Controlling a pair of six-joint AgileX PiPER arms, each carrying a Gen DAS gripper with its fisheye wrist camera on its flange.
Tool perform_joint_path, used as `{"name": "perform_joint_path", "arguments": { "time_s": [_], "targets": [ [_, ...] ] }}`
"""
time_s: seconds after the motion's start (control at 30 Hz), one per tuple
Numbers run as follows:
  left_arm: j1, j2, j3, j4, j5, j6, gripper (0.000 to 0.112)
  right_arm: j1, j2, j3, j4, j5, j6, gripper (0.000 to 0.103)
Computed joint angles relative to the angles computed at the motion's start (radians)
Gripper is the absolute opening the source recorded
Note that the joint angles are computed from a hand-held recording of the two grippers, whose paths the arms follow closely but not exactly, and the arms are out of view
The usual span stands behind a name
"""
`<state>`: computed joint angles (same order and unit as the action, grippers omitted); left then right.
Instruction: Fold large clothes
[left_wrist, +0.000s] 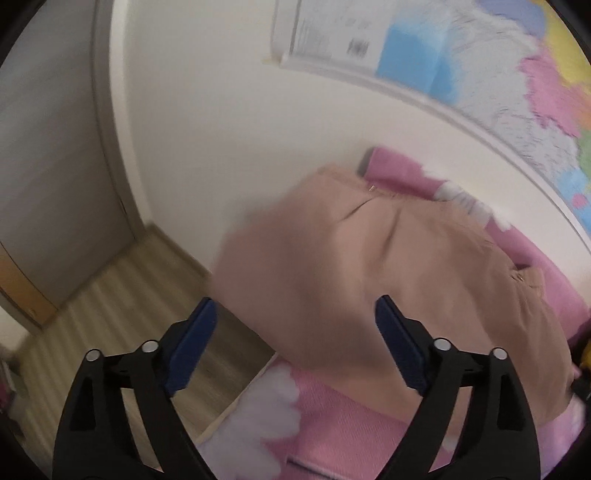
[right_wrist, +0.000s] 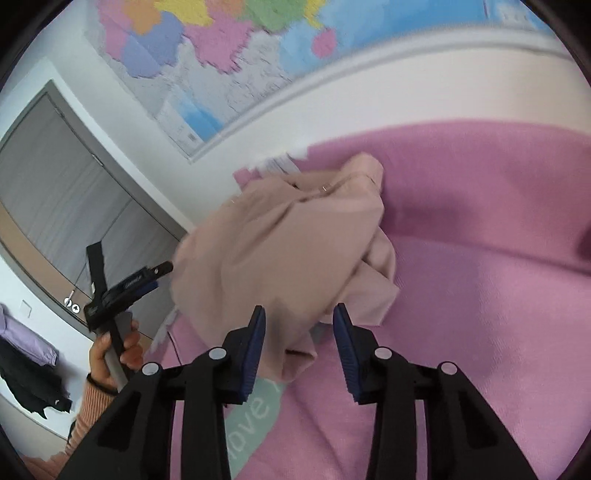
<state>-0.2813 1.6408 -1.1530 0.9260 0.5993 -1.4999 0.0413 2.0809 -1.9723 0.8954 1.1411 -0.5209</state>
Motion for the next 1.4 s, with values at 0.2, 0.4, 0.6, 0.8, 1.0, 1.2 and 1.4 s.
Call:
{"name": "perform_joint_path", "arguments": {
  "time_s": [0.2, 0.4, 0.6, 0.8, 1.0, 1.2, 1.4],
  "targets": [
    [-0.200, -0.024, 0.001, 0.109, 0.126, -0.103, 0.094, 0.085, -0.007, 0.020, -0.129, -0.091, -0.047, 0.030],
    [-0.352, 0.049, -0.070, 0.154, 0.244, -0.156, 0.097, 0.093, 0.051, -0.029, -0.202, -0.055, 0.021, 0.030],
    [-0.431, 0.073, -0.108, 0.167, 0.303, -0.188, 0.098, 0.085, -0.038, 0.064, -0.218, -0.095, -0.031, 0.037],
    [-0.516, 0.103, -0.149, 0.154, 0.406, -0.206, 0.098, 0.080, -0.184, 0.247, -0.178, -0.184, -0.159, 0.060],
    [-0.571, 0.152, -0.217, 0.082, 0.455, -0.210, 0.098, 0.086, -0.301, 0.385, -0.119, -0.266, -0.256, 0.084],
    [-0.620, 0.156, -0.230, 0.065, 0.461, -0.257, 0.098, 0.082, -0.368, 0.452, -0.107, -0.279, -0.286, 0.089],
    [-0.670, 0.164, -0.250, 0.056, 0.505, -0.293, 0.098, 0.064, -0.427, 0.533, -0.072, -0.304, -0.327, 0.095]
  ]
}}
